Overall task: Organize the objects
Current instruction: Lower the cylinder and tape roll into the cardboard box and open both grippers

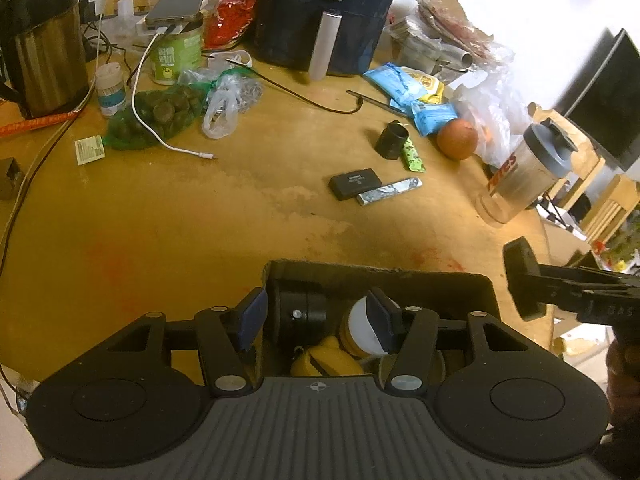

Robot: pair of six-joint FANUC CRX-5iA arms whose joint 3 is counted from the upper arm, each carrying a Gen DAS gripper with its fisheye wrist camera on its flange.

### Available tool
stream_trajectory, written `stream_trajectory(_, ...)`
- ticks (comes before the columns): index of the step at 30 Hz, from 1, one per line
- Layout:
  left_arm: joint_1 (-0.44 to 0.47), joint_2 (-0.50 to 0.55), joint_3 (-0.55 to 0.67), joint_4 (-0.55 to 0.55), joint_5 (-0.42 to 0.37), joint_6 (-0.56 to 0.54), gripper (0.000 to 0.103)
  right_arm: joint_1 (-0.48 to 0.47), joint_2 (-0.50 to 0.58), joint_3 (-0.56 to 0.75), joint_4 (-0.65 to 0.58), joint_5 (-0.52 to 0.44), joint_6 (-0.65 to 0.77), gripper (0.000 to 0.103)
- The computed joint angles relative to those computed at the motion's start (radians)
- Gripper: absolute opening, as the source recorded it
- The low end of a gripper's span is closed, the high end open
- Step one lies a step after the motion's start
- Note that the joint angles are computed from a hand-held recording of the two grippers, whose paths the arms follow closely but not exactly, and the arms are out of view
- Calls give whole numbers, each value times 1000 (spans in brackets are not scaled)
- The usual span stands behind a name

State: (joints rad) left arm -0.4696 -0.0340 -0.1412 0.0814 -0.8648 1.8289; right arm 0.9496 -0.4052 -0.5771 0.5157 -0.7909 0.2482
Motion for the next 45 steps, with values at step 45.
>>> stream_trajectory(45, 16, -32, -37, 35, 36, -12, 54, 12, 105, 129, -161, -43, 255, 103)
